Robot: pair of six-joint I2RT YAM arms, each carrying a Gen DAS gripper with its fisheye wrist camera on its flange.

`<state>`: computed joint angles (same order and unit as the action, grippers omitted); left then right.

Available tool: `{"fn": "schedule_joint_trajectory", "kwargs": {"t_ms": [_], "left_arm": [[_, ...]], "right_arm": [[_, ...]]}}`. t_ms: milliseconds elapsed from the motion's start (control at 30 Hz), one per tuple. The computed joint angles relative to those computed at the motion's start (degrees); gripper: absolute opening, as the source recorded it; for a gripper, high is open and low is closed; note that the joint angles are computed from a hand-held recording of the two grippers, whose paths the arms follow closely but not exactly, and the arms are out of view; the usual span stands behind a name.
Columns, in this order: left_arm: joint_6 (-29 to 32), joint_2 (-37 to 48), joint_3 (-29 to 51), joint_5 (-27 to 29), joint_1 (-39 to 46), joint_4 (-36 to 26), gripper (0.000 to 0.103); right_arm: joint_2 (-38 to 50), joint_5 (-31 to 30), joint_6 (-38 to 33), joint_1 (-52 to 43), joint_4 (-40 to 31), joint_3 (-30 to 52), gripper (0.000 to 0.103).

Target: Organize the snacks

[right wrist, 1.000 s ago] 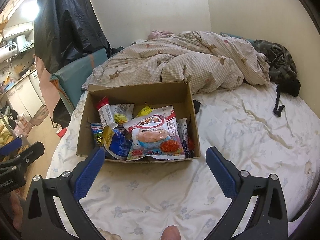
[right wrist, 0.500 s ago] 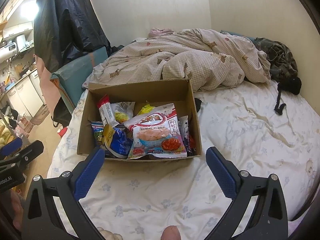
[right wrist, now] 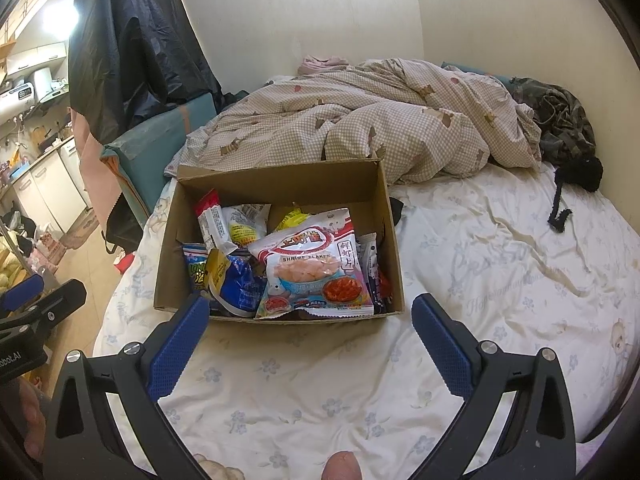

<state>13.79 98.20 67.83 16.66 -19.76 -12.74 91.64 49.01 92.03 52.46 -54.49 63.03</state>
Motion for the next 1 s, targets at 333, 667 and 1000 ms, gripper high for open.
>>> {"fn": "schedule_joint_trajectory", "kwargs": {"t_ms": [333,667,1000], "left_arm": [[0.03,0.03,0.02,0.11,0.09,-0.02,0.103],[-0.09,0.0,-0.02,0.13,0.11,0.02,0.103],[-0.12,0.0,0.05,0.18,0.14,-0.15,0.103]], "right_arm": [[0.07,-0.07,-0.05,-0.01,-0.26,0.14,0.103],[0.14,-0.04,-0.15,-0.02,-0.14,0.14,0.103],[-1.42,-0.59,-0.48,-0.47,0.01,-1.23,0.103]]}}
